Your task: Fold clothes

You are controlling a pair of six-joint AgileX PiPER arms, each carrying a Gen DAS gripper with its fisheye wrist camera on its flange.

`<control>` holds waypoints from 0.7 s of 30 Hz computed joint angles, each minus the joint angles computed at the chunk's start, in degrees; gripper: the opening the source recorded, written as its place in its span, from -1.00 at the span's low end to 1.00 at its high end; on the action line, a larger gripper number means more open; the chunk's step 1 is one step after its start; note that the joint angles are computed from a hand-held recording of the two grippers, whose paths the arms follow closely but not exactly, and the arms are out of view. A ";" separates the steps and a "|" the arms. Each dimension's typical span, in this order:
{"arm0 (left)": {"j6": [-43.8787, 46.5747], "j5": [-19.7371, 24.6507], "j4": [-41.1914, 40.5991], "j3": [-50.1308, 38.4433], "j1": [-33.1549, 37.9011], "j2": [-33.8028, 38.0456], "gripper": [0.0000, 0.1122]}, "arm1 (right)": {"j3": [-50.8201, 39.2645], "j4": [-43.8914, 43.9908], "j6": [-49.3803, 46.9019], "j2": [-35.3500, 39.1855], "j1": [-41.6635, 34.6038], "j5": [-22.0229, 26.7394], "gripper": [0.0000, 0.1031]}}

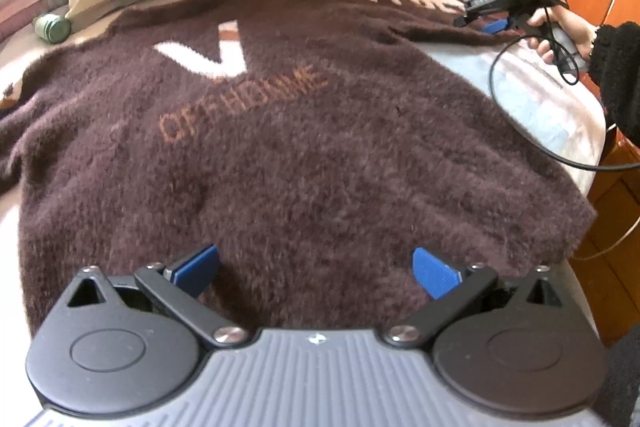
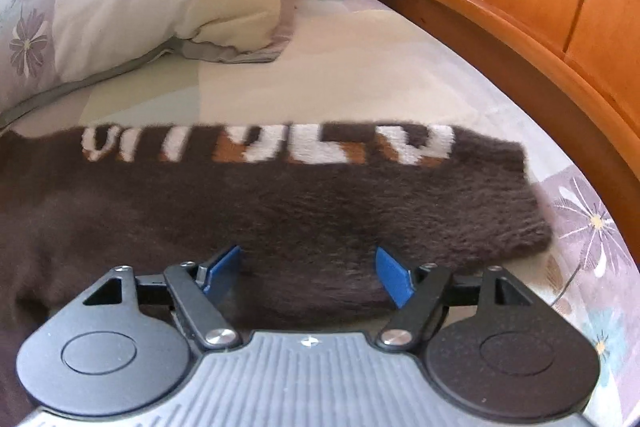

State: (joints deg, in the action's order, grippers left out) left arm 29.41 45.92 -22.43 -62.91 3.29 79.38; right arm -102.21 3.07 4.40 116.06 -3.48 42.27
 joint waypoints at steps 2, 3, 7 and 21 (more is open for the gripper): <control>-1.03 -0.85 1.00 -0.70 -0.65 0.14 0.82 | 0.16 5.21 -3.81 -0.55 1.94 -2.41 0.69; -1.45 -0.97 1.46 -1.07 -0.86 0.15 0.82 | -1.50 4.85 -2.99 0.49 3.57 -2.97 0.79; -1.07 -1.80 1.30 -0.28 -0.41 -0.84 0.82 | -7.97 -4.48 4.38 6.65 9.65 -3.45 0.82; 5.15 -5.99 -5.26 9.36 5.92 -4.94 0.82 | 22.67 12.06 -9.61 -19.00 12.19 -10.01 1.00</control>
State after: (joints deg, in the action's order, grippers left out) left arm 34.57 39.93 -27.69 -53.55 9.21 74.44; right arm -79.55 15.13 -5.22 97.06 8.71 32.27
